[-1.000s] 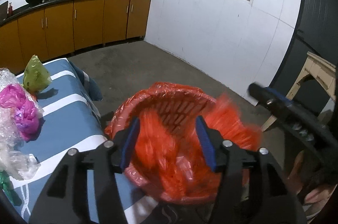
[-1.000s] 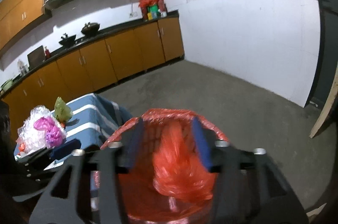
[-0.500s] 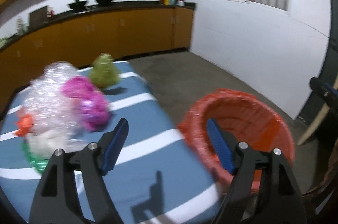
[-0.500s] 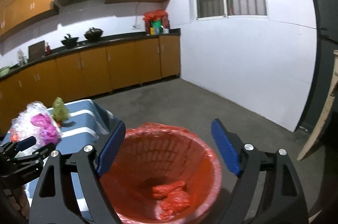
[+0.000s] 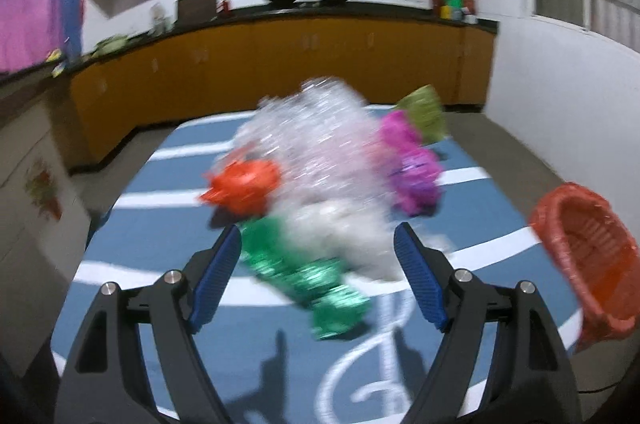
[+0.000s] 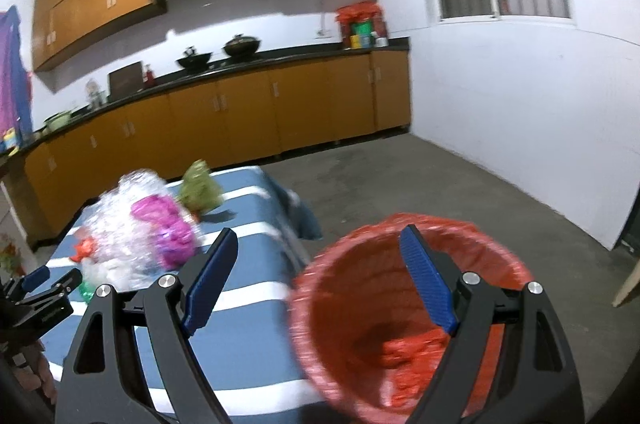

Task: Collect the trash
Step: 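Grasp the green bag with the left gripper while the right gripper grasps a clear bag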

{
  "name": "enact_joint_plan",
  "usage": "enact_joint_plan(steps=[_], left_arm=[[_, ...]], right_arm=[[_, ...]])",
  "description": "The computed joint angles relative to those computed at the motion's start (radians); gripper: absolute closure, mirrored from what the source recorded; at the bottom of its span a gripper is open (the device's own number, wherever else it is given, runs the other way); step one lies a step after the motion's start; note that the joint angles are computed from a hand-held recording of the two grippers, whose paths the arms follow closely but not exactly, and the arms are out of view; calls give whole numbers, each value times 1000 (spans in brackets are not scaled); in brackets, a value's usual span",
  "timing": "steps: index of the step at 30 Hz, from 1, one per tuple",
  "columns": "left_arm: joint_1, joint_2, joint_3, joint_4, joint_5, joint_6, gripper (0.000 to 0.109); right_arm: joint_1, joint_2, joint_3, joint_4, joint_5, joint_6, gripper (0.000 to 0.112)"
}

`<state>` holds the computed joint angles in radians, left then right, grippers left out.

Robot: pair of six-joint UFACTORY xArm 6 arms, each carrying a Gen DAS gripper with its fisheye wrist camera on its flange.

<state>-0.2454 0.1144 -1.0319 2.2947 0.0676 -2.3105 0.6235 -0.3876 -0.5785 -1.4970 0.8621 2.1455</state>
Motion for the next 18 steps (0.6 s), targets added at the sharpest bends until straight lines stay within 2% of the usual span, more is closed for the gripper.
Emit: enact_joint_plan(steps=[3, 7, 11, 15, 17, 18], left_arm=[[35, 30, -5, -32, -23, 23, 32], [31, 60, -4, -115, -20, 101, 32], [32, 116, -22, -274, -16, 257, 35], [51, 165, -25, -479, -34, 452, 44], [63, 180, -22, -552, -44, 521, 54], [70, 186, -21, -570, -52, 539, 62]], right_arm=[[7, 87, -64, -23, -45, 4, 29], [19, 155, -120, -32, -73, -14, 29], [25, 191, -152, -30, -85, -34, 29], [26, 214, -168, -20, -98, -39, 29], [23, 222, -173, -17, -110, -40, 29], [19, 227, -175, -18, -117, -41, 29]])
